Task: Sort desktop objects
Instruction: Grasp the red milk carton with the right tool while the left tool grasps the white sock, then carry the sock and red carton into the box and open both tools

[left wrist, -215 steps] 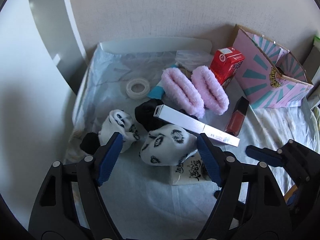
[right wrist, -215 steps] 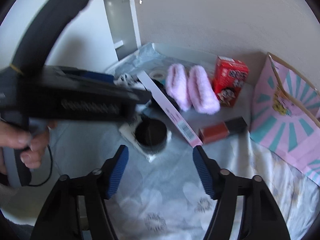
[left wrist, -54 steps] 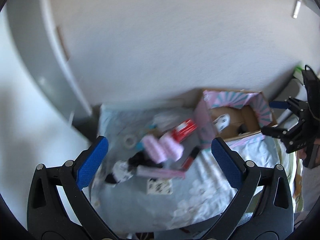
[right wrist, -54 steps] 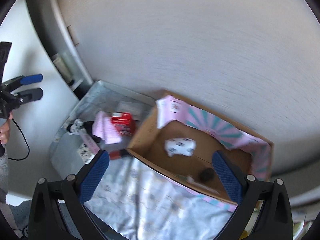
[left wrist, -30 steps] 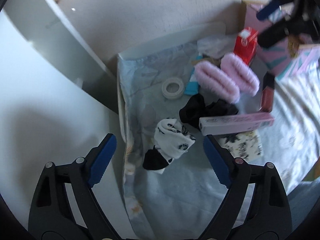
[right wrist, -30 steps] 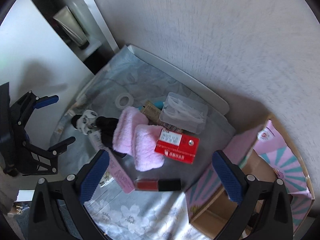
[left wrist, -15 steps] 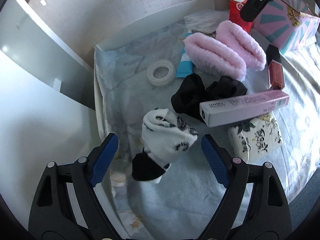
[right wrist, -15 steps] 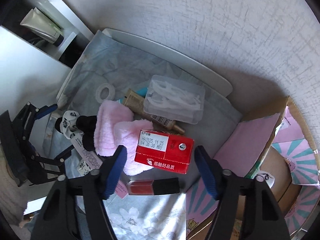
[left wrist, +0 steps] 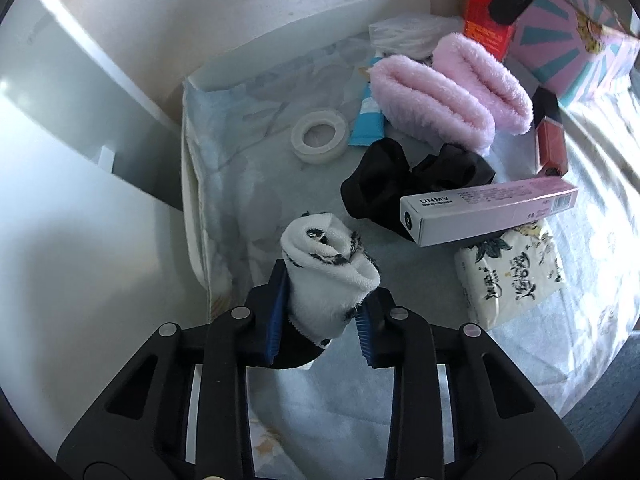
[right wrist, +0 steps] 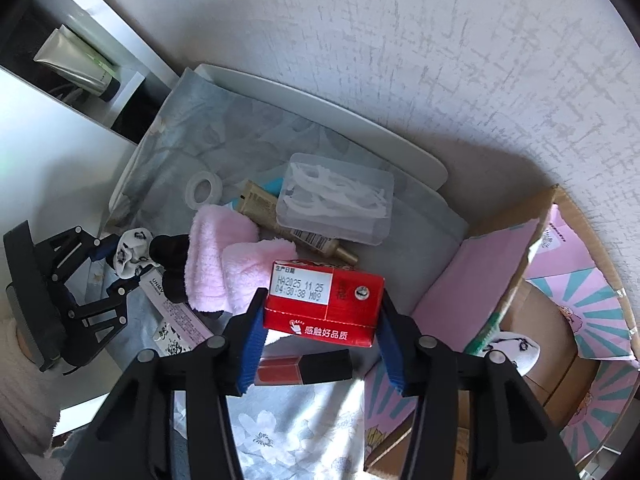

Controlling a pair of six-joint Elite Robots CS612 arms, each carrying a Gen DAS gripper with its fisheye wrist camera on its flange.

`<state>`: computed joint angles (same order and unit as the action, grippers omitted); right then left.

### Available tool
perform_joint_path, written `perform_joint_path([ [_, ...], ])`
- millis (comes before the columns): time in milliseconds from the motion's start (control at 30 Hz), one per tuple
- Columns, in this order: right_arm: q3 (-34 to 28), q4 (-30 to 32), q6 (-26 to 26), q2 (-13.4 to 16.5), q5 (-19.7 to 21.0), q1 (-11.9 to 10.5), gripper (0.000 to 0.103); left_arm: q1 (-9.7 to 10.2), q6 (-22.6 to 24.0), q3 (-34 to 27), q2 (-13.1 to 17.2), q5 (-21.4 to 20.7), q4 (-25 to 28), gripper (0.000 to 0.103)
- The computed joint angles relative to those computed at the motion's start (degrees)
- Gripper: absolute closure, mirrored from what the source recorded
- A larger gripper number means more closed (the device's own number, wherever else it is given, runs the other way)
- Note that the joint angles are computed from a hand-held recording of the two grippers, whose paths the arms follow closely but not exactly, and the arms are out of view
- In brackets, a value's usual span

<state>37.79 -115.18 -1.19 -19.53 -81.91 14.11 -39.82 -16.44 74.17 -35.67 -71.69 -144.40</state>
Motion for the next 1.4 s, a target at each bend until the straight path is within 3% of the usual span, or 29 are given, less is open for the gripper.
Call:
perform_joint_path([
  [367, 5.8, -6.1, 1.2, -4.0, -1.2, 0.1, 0.056, -0.15, -7.4, 5.9, -5.0, -2.9, -4.5, 0.076],
  [467, 7.7, -8.1, 0.9, -5.4, -1.1, 0.1, 0.056, -0.63, -8.4, 6.4, -6.5, -1.9, -3.8, 0.076],
  [567, 10.5, -10.3, 0.4, -7.4, -0.1, 0.0, 0.056, -1.26, -9.0, 6.6, -7.8, -0.8, -3.0, 0.076],
  [667, 14.1, -13.2, -0.1, -9.9, 1.9, -0.3, 0.056, -0.85, -10.5, 5.6, -8.4, -3.4, -3.1, 0.076],
  [767, 17.8, -16.0, -1.0, -12.5, 0.8, -0.4, 0.057, -0.85, -10.7, 4.3, -8.4, -4.2, -3.2, 0.076],
  [933, 23.8, -20.3, -0.6, -16.6, 2.3, -1.8, 0.057, -1.52, -7.8, 0.5, -7.4, -3.3, -3.3, 0.076],
  [1100, 29.8, -23.9, 0.8, -20.4, 0.5, -3.3, 0.057, -2.17, -4.6, -5.8, -5.0, -4.4, -3.2, 0.076],
  [1400, 38.8, -28.7, 3.8, -25.4, -2.5, -6.8, 0.057, -3.65, 1.0, -26.3, 4.6, -7.7, 2.9, 0.076],
])
